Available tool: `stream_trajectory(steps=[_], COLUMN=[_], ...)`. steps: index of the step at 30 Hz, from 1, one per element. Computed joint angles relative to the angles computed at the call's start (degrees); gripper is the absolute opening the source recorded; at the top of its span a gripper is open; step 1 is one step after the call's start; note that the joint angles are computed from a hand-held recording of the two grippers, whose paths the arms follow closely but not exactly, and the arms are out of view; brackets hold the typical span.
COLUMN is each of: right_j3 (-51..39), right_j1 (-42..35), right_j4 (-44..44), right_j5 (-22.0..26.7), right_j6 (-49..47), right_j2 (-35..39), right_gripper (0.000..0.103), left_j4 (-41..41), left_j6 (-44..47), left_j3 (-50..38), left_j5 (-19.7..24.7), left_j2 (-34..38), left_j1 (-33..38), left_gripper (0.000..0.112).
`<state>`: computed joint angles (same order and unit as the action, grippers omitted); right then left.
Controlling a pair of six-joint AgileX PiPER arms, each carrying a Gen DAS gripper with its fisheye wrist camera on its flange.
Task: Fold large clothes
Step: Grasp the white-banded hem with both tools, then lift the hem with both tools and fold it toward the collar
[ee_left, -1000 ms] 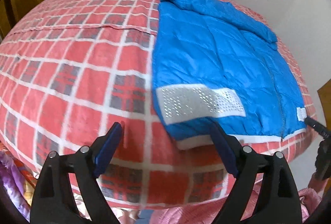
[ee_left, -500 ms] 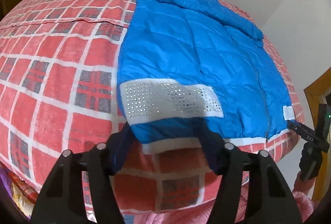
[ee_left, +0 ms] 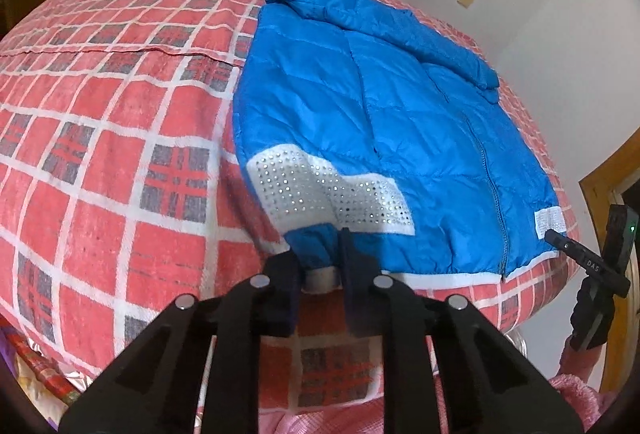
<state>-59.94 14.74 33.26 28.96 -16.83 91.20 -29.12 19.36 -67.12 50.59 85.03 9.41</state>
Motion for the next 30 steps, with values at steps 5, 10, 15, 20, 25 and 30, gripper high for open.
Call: stream_trajectory(steps=[5, 10, 15, 20, 25, 30], right_j3=[1.0, 0.3, -3.2, -9.3, -22.6, -43.6], right_j1=[-1.0, -1.9, -4.1, -6.1, -8.1, -9.8], right_j4=[4.9, 6.5, 10.3, 12.0, 10.1, 6.2], right_j5=[-0.5, 0.9, 4.3, 8.0, 13.3, 21.6], right_j6=[-4.3, -6.4, -10.7, -12.2, -9.4, -2.5], right_j2=[0.8, -1.9, -3.3, -2.5, 2.1, 13.1], right_gripper=[0.012, 0.010, 0.010, 0.009, 0.009, 0.009], left_j4=[-5.5, -7.7, -12.9, -13.6, -14.3, -11.8], left_j6=[4.8, 6.0, 9.0, 8.0, 6.2, 1.0], left_j3=[1.9, 1.5, -3.2, -10.6, -21.9, -38.0], left_j5=[-1.0, -0.3, 4.0, 5.5, 6.4, 7.8], left_j2=[1.0, -1.8, -1.7, 0.0, 4.7, 13.6], left_j1=[2.2, 2.6, 5.1, 4.2, 3.5, 1.7], left_gripper=[0.014, 0.010, 0.008, 0.008, 0.008, 0.008])
